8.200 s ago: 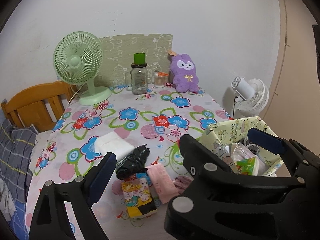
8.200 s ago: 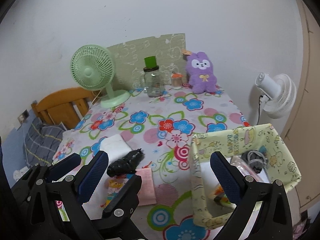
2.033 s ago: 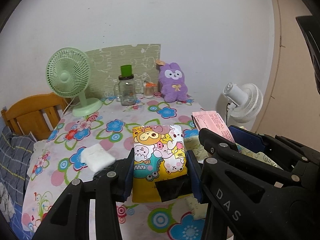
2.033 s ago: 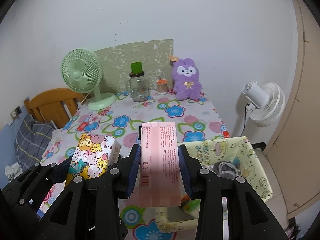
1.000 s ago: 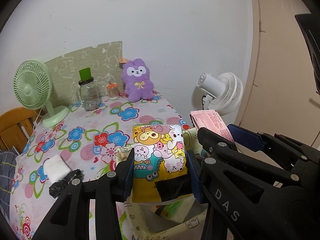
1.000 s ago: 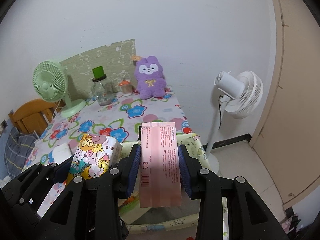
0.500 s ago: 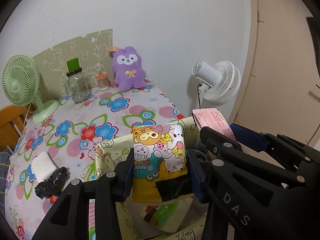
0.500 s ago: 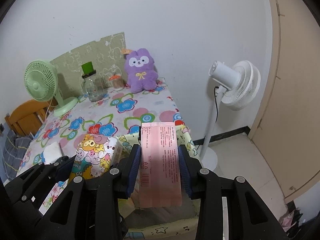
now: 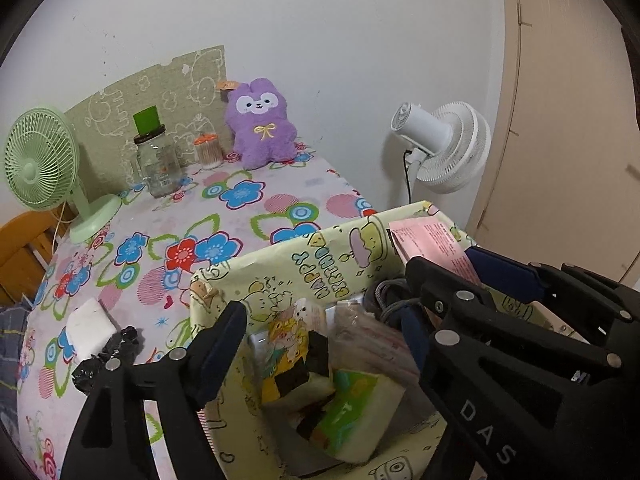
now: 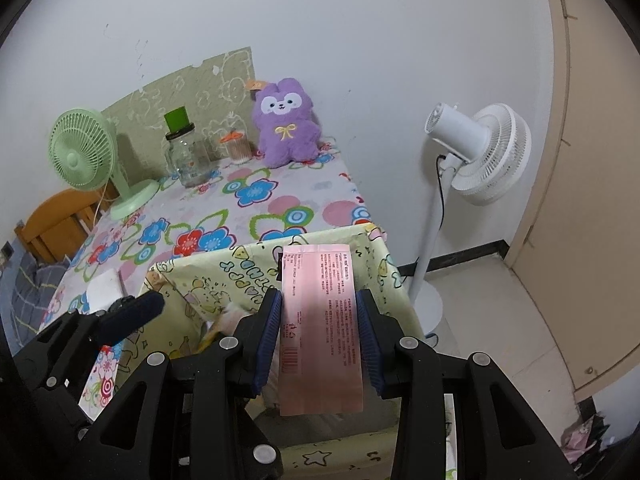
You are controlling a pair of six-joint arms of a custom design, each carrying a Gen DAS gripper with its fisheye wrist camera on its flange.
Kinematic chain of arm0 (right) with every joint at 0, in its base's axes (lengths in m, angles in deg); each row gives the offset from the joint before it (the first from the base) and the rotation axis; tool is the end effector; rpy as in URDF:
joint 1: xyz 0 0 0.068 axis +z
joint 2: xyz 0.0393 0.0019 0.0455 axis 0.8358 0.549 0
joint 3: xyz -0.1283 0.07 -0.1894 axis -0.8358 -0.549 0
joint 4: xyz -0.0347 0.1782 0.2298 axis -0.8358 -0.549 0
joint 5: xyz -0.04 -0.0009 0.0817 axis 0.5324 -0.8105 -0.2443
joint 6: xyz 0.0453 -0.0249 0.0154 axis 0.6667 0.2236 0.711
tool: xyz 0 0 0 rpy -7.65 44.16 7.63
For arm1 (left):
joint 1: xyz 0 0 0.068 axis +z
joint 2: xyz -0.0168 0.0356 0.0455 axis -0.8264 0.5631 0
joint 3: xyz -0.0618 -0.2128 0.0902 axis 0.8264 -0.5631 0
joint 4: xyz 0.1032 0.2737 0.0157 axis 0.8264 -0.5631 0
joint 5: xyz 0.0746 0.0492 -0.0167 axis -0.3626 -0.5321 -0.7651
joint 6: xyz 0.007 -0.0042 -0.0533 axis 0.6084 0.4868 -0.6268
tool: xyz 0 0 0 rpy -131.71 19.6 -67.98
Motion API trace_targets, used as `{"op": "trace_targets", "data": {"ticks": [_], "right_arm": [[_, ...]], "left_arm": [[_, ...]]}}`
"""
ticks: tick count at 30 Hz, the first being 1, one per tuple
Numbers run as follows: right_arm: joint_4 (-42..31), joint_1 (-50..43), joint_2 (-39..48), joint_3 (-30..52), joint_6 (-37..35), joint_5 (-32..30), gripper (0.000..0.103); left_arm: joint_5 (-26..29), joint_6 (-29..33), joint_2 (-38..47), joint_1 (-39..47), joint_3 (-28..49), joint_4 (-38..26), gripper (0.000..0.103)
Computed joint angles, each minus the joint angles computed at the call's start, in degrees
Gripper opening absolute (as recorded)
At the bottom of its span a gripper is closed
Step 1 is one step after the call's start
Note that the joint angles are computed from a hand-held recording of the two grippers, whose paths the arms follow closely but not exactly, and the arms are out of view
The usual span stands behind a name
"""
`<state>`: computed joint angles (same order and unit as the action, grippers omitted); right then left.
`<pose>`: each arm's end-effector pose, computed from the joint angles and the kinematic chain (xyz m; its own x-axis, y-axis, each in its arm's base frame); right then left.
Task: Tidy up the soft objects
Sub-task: 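Lower the yellow packet with the left tool while the right tool lowers the envelope, opening both, then withdraw both tools from the box toward the black bag and white cloth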
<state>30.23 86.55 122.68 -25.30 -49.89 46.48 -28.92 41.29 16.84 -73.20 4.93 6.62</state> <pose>0.2405 0.1354 0.1454 -0.6611 -0.1406 -0.7370 -0.3257 0.9387 0.1131 0.1955 -0.0514 0.1405 -0.6862 0.0007 -0.7275 -0.0396 0.9985 0.0383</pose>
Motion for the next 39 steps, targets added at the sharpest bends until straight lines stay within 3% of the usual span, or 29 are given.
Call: {"op": "trace_targets", "data": {"ticks": [9, 13, 23, 35, 39], "right_arm": [[0.12, 1.33, 1.77, 0.41, 2.48, -0.49, 0.045], [-0.06, 2.70, 0.54, -0.05, 3.68, 2.31, 0.068], [-2.99, 7.61, -3.08, 0.20, 7.12, 6.35, 0.085], [-6.07, 16.76, -5.46, 2.12, 9.72, 13.32, 0.092], [-7.12, 19.26, -5.81, 3.06, 10.59, 15.10, 0.092]], "left_arm": [[-0.14, 1.08, -3.23, 1.82, -1.03, -2.99, 0.087], [2.16, 1.70, -7.26, 4.33, -1.89, -5.18, 0.088], [7.49, 4.44, -19.90, 11.16, -3.59, -13.45, 0.092], [12.24, 10.57, -35.18, 21.05, -4.09, -24.68, 0.099], [16.60, 12.96, -38.11, 26.15, -3.55, -27.59, 0.099]]}}
